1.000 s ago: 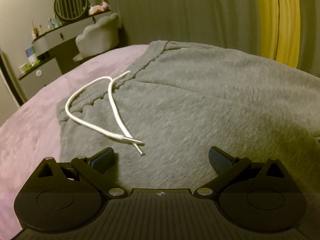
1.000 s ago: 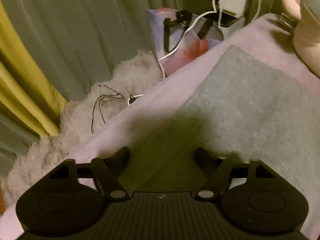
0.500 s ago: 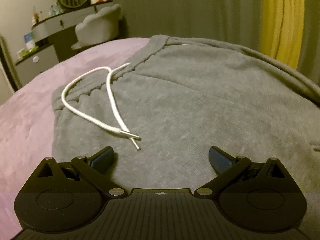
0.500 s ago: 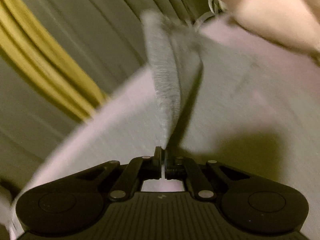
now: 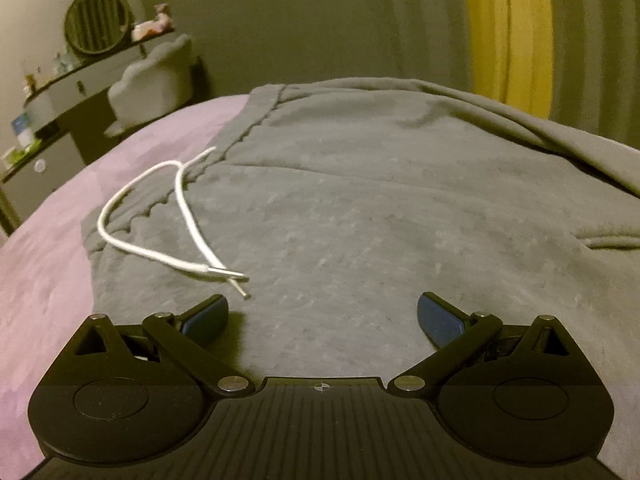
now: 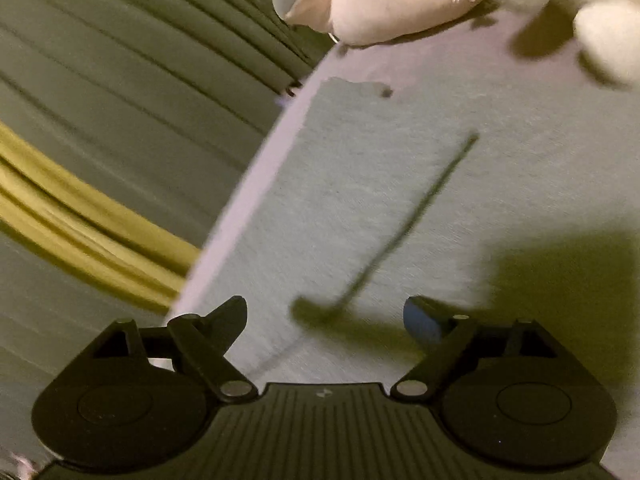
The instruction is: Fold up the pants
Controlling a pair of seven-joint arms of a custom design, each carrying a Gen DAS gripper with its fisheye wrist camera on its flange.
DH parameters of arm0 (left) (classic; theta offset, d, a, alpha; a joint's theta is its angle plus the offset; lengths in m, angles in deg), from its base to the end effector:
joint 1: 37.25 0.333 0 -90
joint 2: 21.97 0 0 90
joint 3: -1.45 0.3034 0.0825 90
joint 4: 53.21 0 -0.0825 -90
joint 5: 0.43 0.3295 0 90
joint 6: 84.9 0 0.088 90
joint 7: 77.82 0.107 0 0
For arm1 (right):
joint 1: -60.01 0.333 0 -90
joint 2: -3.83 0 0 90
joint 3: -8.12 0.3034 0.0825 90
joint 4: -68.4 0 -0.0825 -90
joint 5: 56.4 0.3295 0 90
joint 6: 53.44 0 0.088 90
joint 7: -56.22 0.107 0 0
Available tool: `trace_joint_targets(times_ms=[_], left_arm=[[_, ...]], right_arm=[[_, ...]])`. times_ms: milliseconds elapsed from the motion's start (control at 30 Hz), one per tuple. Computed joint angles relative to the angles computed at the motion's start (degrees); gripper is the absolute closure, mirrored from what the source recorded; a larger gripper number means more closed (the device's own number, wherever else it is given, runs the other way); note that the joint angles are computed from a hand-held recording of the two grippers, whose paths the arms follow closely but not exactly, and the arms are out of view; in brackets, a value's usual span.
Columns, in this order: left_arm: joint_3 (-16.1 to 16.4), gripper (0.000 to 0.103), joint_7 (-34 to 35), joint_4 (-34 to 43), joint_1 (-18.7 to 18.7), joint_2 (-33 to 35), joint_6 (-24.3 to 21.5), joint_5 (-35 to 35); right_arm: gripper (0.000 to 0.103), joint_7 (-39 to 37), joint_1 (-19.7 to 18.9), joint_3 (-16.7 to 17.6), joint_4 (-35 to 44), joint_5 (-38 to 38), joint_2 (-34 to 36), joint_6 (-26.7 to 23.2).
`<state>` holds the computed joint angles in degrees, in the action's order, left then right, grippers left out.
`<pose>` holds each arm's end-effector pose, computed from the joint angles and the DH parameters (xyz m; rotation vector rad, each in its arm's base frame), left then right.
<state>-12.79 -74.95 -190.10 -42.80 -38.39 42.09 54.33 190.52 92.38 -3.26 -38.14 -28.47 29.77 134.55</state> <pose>0.4088 -0.1241 0.4649 -2.0397 1.0637 -0.2428 0.6035 0.2016 0.4200 -0.7565 2.0369 -0.1242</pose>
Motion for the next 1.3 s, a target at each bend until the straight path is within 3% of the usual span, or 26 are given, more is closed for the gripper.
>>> trace_joint_targets(times_ms=[67, 167, 267, 333, 400, 433, 467, 567, 733, 833, 900, 1000, 1100, 1200, 1267, 1300], left_arm=[[0.47, 0.0, 3.7, 0.92, -0.39, 0.04, -0.42, -1.59], [2.07, 0.0, 7.25, 2.24, 0.18, -0.88, 3.0, -3.02], [3.26, 0.0, 11.86, 9.27, 2.39, 3.27, 4.41, -2.62], [5.29, 0.0, 15.2, 15.15, 3.88, 7.39, 7.39, -5.15], [8.11, 0.0, 20.06, 21.88, 5.6, 12.84, 12.79, -11.69], [8.71, 0.0, 22.06, 25.04, 6.22, 15.48, 13.52, -14.74], [9.22, 0.0, 24.57, 30.05, 6.8, 19.19, 12.45, -18.37], [10.3, 0.0, 28.27, 44.14, 7.69, 29.13, 7.88, -24.4], [10.79, 0.0, 33.91, 64.3, 9.53, 42.99, 1.03, -35.96], [10.83, 0.0, 35.53, 73.67, 10.48, 49.57, -4.05, -40.77], [11.18, 0.005, 34.38, 72.35, 10.91, 49.42, -1.9, -42.03], [11.31, 0.01, 34.66, 67.41, 11.87, 47.36, 4.67, -42.61], [10.62, 0.033, 37.58, 69.51, 12.89, 49.04, 3.18, -44.57], [10.09, 0.036, 38.93, 71.94, 13.59, 50.91, 0.6, -47.13], [11.02, 0.048, 39.63, 75.36, 12.56, 52.85, -2.63, -45.71], [11.74, 0.067, 39.45, 78.69, 11.72, 54.76, -5.1, -44.6]], right_arm=[[0.014, 2.45, -4.29, 5.52, 0.64, 0.52, 1.79, 4.92], [0.015, 0.86, -8.33, 10.1, 2.13, 0.87, 3.39, 7.67], [0.034, -2.43, -8.33, 9.67, 4.02, 3.7, 4.86, 7.5], [0.056, -4.27, -8.08, 8.63, 4.81, 3.74, 5.6, 5.66], [0.069, -4.65, -9.6, 10.93, 4.15, 4.28, 5.6, 7.06], [0.082, -4.59, -10.97, 12.76, 3.37, 4.22, 5.35, 8.04], [0.088, -4.69, -10.99, 13.02, 2.94, 4.68, 5.13, 8.1], [0.089, -5.01, -12.98, 15.68, 0.92, 4.54, 4.4, 9.93], [0.089, -7.65, -7.32, 10.34, 0.95, 7.75, 4.25, 9.55], [0.089, -8.32, -8.49, 11.7, 0.92, 7.82, 4.22, 9.91], [0.089, -7.95, -10.41, 13.78, 0.97, 7.37, 4.41, 10.56], [0.089, -8.44, -9.97, 13.21, 1.33, 7.66, 4.55, 10.23], [0.089, -8.69, -9.1, 12.38, 1.53, 8.55, 4.57, 10.06], [0.089, -8.83, -9.49, 12.73, 1.71, 8.53, 4.6, 9.84], [0.089, -8.61, -10.62, 13.93, 1.55, 8.06, 4.58, 10.16], [0.089, -8.59, -10.73, 14.05, 1.53, 7.97, 4.6, 10.25]])
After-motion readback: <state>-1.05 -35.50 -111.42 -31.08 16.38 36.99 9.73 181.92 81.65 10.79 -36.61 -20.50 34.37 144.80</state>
